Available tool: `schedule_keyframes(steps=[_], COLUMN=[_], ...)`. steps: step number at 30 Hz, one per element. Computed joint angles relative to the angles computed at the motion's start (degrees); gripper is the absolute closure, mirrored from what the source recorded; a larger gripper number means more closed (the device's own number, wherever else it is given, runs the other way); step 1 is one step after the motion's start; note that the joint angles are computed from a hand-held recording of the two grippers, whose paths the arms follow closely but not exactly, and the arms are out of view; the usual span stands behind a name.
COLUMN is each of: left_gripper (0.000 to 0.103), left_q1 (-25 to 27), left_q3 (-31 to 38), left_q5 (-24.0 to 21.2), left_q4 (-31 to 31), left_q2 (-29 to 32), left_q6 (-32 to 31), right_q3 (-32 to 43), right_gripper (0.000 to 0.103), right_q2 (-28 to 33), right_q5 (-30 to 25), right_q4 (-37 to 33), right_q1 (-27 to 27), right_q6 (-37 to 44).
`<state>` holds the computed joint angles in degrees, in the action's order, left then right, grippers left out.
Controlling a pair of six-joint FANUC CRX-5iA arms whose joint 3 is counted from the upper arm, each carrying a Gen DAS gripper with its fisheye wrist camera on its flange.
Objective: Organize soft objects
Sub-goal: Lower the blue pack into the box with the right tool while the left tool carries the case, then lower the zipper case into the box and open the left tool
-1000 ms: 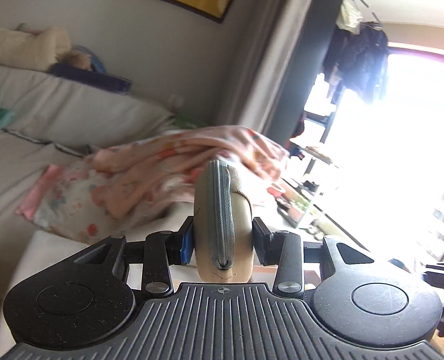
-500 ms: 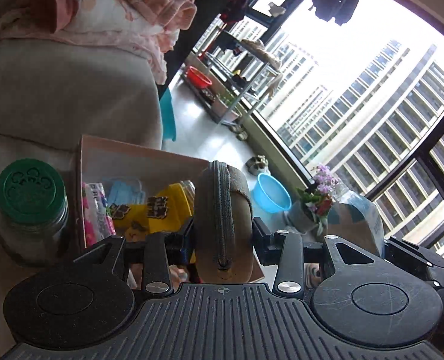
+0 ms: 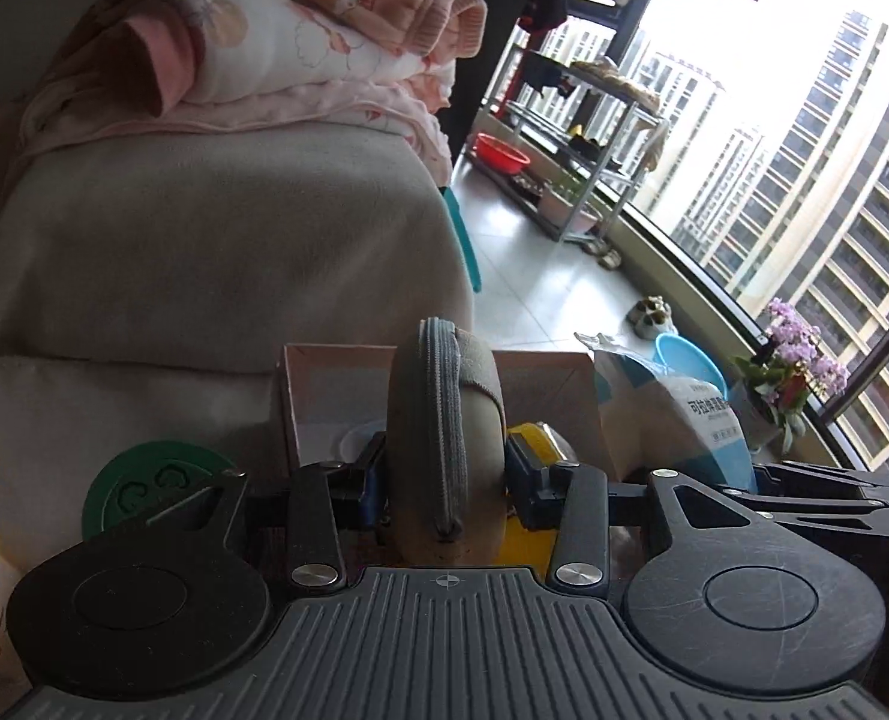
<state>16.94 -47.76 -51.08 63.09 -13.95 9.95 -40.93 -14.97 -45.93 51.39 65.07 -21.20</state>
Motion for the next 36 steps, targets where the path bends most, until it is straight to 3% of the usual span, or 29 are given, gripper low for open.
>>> schedule_keyframes(steps=[3, 6, 7, 9, 14, 16, 18, 20, 21, 29, 33, 36], left_gripper=[0.058, 0.058, 0.058, 0.058, 0.058, 0.058, 0.058, 0.059, 0.059, 0.059, 0.058, 0.060], left_q1=[2.71, 5.11, 5.77, 8.05, 8.21, 5.21, -0.72, -6.12, -7.02, -6.36, -5.94, -5.78], left_q3=[0.34, -0.28, -0.21, -0.51, -0.23, -0.89, -2.15, -3.02, -2.89, -3.72, -2.90, -3.26], left_q5=[-3.03, -4.95, -6.02, -8.68, -11.67, -8.50, 0.48, 10.04, 11.82, 11.09, 10.13, 10.00], left_q4=[-0.73, 0.79, 1.29, 0.84, 0.96, 2.00, 3.95, 4.09, 2.89, 1.53, 0.16, 1.20], left_q2=[0.53, -1.02, -1.22, -3.07, -3.38, -3.48, -4.17, -4.58, -4.49, -6.59, -6.42, -7.40], left_q6=[-1.29, -3.12, -4.24, -6.82, -7.87, -8.61, -11.16, -12.90, -12.01, -12.79, -12.31, -13.14], right_q3=[-0.67, -1.22, -1.17, -1.55, -4.62, -4.62, -3.88, -3.06, -3.44, -4.14, -6.34, -6.22], right_gripper=[0.049, 0.048, 0.046, 0.031, 0.026, 0.027, 0.042, 0.047, 0.047, 0.047, 0.047, 0.047], right_q2=[1.52, 2.11, 1.82, 0.93, -2.17, -1.91, -1.37, -0.70, -0.79, 2.58, 1.16, 1.77], right_q5=[4.90, 6.12, 5.27, 3.37, -1.15, -1.66, -1.18, -1.42, -1.17, -3.38, 0.81, -0.69], right_q4=[0.67, 3.51, 3.55, 5.03, 12.90, 13.35, 10.71, 7.37, 7.48, 11.69, 11.81, 12.10], right_q1=[-2.47, -3.32, -2.85, -1.58, 1.10, 1.25, 1.45, 2.20, 2.45, 2.63, 1.88, 3.33], right_q6=[-1.50, -2.59, -2.04, -2.37, -9.57, -10.69, -9.61, -8.60, -9.19, -11.73, -13.89, -12.89])
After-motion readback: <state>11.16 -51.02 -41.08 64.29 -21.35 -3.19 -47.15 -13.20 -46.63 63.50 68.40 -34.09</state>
